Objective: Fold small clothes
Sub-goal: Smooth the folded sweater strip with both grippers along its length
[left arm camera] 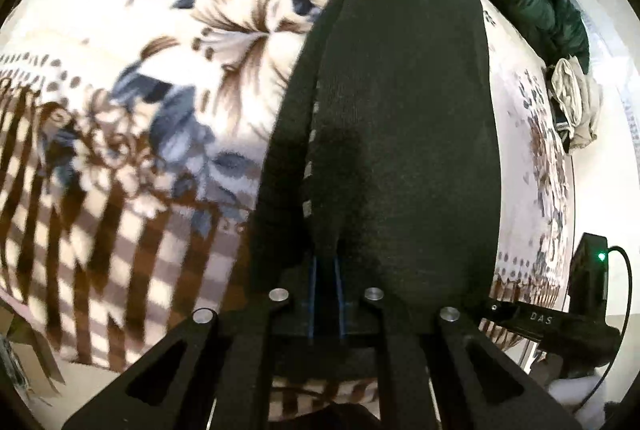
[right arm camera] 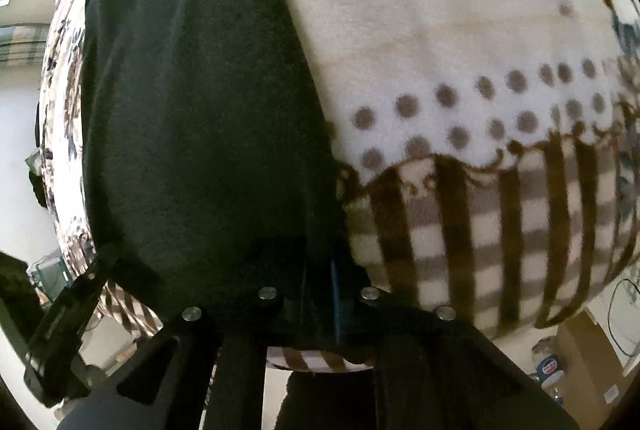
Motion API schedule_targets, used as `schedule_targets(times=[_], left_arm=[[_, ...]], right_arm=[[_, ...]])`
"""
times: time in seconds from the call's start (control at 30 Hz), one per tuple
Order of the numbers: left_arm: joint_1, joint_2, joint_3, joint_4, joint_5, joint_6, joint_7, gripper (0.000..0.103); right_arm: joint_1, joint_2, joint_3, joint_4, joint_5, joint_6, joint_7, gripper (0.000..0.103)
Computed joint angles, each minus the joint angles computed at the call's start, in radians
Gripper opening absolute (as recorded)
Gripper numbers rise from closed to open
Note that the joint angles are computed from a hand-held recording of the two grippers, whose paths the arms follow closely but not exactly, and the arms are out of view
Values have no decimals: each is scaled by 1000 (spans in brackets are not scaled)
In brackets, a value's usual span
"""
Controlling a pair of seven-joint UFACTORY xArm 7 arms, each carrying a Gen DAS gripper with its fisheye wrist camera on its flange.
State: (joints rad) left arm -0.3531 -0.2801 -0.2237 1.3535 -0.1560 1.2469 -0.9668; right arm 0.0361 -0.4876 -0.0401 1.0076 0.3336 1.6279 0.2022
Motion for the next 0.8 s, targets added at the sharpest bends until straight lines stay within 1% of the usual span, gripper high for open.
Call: schedule_targets(times=[0.1,0.17,0.3,0.33,0.37,0.4,0.43,0.47,0.5,0.53,0.57,0.6,0.63,0.7,0.73,0.8], left_arm=[[8,-25,16,-19,-5,24,16,5],[11,-22,14,-22,1,34,28,5],[13,-16,32,-81,-34,30,80,5],[13,-19,41,-107,-61,14,95,5],[15,-20,41,-110,-72,1,89,6],[16,-28,47,-118,-94,-13,92,7],[17,-46,59,-131,-124,-28,102,10],[23,-67,65,-138,-138,-30,97,10],[29,-89,67,-150,-145,-40,86,17],[34,-121,70,-177,-158,-67,78,28],[36,-148,72,-205,-174,-87,69,36],[34,-176,76,-245,-202,-111,63,56],[28,-191,81,-279,-230,-136,67,62],[4,-205,93,-351,-300,-183,95,62],[-8,-197,95,-364,-320,-194,114,62],[-9,-163,77,-342,-289,-181,125,63]], right_arm=[[9,-10,3,10,13,5,-2,9],[20,-15,13,12,11,7,-9,8],[49,1,48,1,8,-11,-1,9],[54,10,43,-2,18,-9,-3,9],[57,13,47,-8,45,-21,20,9],[55,13,30,-15,74,-22,29,16],[53,16,15,-18,98,-15,30,20],[46,10,-5,-31,110,-10,17,28],[39,1,-17,-42,127,-9,13,36],[31,-7,-30,-53,143,-10,7,40],[24,-17,-41,-68,156,-13,-2,49],[20,-27,-48,-84,168,-16,-15,54],[18,-33,-47,-97,177,-21,-22,54],[21,-35,-49,-134,211,-26,-33,54],[20,-35,-53,-148,226,-24,-38,55],[17,-35,-51,-181,255,-39,-41,55]])
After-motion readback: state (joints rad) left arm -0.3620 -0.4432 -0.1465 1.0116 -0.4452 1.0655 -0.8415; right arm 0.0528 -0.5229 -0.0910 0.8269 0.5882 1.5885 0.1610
